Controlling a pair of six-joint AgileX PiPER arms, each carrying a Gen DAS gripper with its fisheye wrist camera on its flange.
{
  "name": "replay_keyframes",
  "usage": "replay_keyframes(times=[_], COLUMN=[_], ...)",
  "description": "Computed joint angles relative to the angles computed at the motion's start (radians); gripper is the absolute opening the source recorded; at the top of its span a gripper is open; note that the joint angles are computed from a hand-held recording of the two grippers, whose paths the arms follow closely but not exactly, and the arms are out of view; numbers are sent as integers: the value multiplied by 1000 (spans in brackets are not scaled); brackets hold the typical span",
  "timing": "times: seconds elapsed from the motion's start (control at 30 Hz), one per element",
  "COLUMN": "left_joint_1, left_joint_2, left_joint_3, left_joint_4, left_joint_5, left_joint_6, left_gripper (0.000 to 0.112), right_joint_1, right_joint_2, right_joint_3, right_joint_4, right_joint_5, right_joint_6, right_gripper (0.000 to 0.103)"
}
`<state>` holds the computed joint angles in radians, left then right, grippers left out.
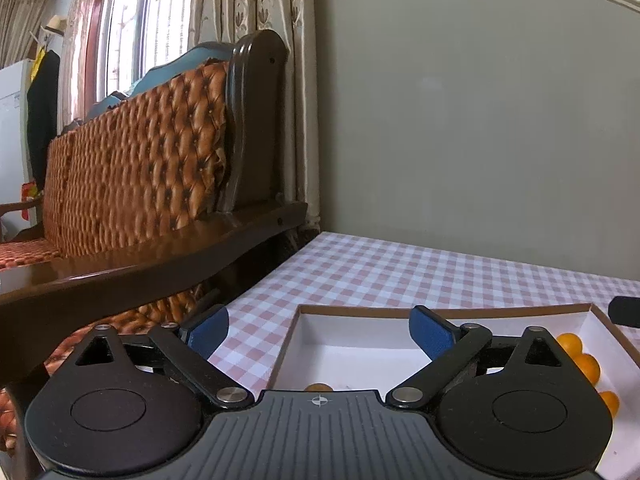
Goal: Organize fruits
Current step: 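Move both grippers back from the box toward the remaining fruits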
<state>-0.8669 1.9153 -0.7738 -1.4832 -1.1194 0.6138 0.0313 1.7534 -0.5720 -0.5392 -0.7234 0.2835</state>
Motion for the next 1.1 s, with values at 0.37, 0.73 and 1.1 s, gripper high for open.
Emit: replay_keyframes(times=[0.37,0.73,1.1], left_joint_1=[-6,-24,-166], left_joint_2=[3,8,-51], left_joint_3=[-15,-19,75], left_joint_4=[-15,-34,-96], left_joint_5=[-2,-10,-45], left_joint_6=[16,45,-17], left_gripper=[103,103,103], right_joint_1=[-3,1,-23], right_joint_2=[7,1,-86], right_joint_3=[-10,-11,99], right_joint_4=[-7,-46,-65], right_joint_5=[7,32,-6], right_joint_6=[20,55,22], right_gripper=[97,97,97])
